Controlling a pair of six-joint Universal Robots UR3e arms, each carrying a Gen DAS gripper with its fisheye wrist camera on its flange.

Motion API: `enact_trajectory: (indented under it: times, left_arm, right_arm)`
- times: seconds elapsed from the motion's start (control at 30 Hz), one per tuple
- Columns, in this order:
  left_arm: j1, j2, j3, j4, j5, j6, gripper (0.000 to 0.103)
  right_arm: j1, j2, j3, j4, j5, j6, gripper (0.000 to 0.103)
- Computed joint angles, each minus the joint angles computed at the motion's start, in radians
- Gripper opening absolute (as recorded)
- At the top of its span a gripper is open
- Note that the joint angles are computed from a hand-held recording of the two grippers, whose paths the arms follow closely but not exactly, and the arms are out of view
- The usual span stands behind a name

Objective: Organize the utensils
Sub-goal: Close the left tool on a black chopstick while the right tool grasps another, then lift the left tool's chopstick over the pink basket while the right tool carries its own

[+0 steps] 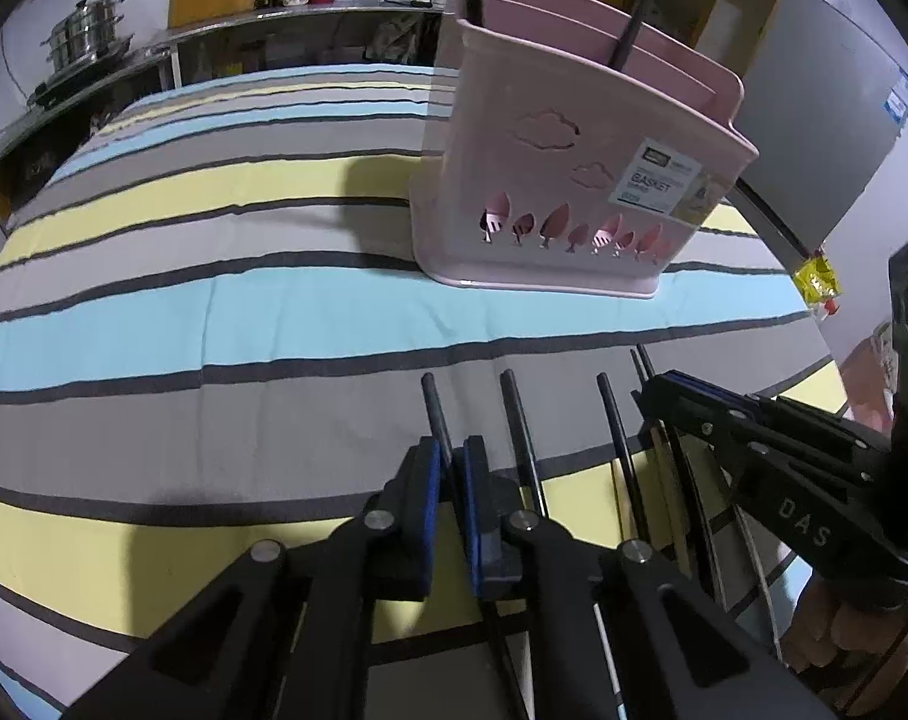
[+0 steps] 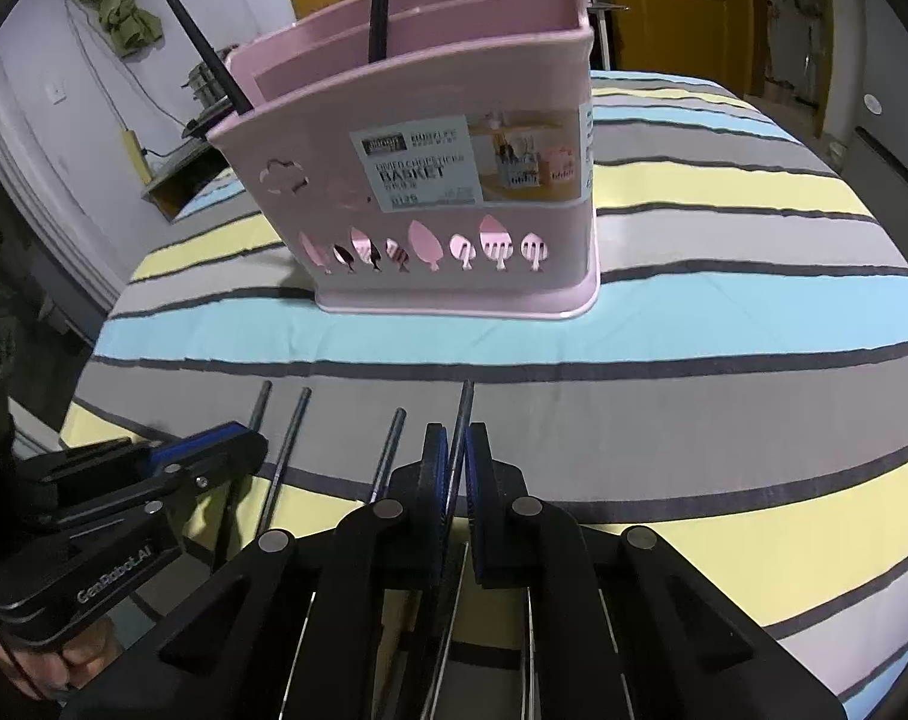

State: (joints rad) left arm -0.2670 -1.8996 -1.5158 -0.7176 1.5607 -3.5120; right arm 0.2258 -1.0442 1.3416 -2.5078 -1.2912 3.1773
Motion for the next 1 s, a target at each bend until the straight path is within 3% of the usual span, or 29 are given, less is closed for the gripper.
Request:
enact_trajectory:
  times: [0.47, 1.0]
  left_arm:
    - [0.033, 0.138, 0.016, -0.022, -0.024, 0.043, 0.006]
    - [0.025, 0.165, 0.255, -0.106, 0.032, 0.111, 0.005]
  right_arm:
    - [-0.034, -0.128, 0.004, -0.035, 0.074, 0.004, 0.005]
    - [-0.048, -0.243, -0.047, -0.075, 0.089, -0.004, 0.004]
